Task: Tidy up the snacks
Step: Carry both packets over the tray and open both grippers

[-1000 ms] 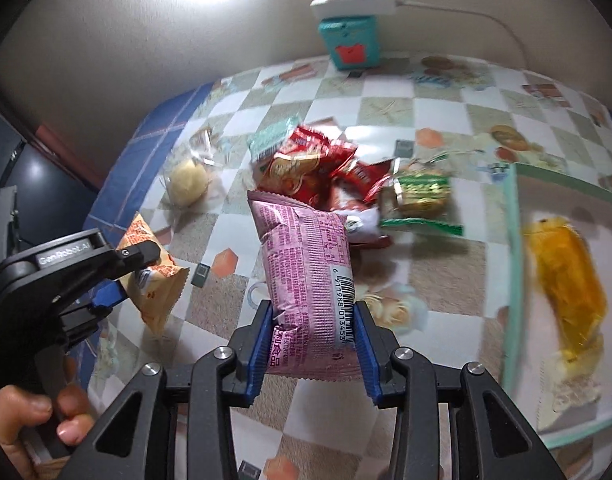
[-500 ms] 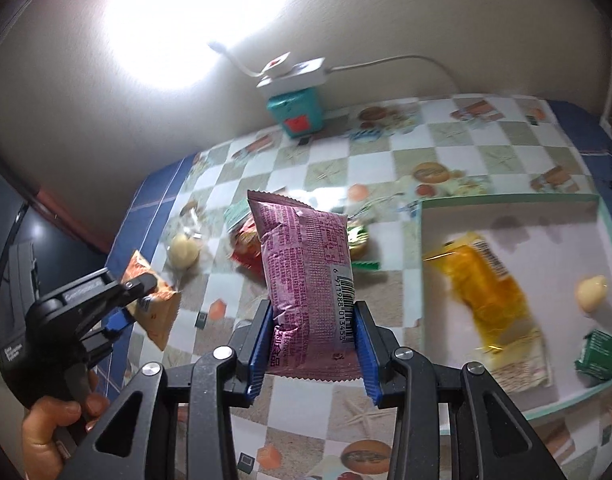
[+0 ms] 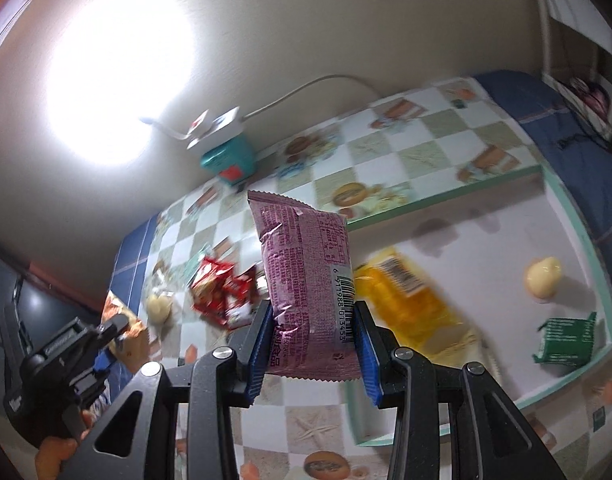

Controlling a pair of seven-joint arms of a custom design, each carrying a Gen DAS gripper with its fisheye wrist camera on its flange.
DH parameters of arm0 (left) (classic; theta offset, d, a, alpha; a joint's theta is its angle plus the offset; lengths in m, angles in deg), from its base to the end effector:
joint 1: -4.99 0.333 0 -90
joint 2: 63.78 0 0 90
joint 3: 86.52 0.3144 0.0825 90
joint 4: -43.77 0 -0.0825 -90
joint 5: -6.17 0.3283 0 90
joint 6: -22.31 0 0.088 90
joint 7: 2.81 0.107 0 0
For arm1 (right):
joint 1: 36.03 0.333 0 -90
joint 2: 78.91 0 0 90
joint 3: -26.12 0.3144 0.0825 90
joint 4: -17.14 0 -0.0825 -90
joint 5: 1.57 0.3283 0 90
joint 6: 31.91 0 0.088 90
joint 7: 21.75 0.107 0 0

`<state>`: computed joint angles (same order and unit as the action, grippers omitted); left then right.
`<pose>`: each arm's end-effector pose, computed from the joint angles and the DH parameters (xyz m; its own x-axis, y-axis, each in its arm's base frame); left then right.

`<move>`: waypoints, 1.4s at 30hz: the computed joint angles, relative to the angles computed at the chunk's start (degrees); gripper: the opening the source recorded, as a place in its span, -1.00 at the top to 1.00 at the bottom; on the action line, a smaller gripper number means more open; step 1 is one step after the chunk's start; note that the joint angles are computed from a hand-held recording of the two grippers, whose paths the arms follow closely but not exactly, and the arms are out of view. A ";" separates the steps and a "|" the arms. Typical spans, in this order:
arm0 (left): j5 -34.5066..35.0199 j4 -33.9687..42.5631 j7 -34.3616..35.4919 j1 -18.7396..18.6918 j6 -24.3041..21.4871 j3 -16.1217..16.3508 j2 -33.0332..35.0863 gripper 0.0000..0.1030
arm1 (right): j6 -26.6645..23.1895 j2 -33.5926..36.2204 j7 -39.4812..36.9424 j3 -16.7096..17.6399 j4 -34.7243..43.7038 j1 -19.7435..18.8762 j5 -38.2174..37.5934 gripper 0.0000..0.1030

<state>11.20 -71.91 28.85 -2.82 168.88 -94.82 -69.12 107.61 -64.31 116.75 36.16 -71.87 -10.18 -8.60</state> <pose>0.5021 -0.1495 0.5821 0.4802 -0.7536 0.4488 -0.6543 -0.6485 -0.3890 0.5196 0.3576 0.5865 -0.0624 -0.9187 -0.3901 -0.8602 0.2477 -0.4457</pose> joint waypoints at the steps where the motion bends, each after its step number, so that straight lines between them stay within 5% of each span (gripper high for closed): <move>1: 0.04 0.37 0.07 -0.12 -0.07 -0.14 0.27 0.21 | 0.37 -0.70 0.52 -0.33 -1.10 -0.34 0.14 0.20; 17: 3.64 12.74 2.33 -3.80 -3.96 -4.37 9.20 0.20 | 1.65 -10.15 7.54 -3.99 -14.34 -5.89 -1.80 0.20; 29: 10.04 33.15 8.91 -10.51 -12.13 -7.73 23.08 0.20 | 0.08 -9.76 8.66 -4.90 -14.55 -7.80 -4.54 0.19; 42: 12.41 54.13 16.38 -18.44 -18.20 -6.77 38.42 0.20 | -1.01 -7.36 8.47 -5.45 -13.20 -8.63 -7.25 0.19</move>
<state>23.61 -17.78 45.23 -21.26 150.69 -101.60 -30.70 106.60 -71.66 125.22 30.71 -85.07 -18.81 -15.85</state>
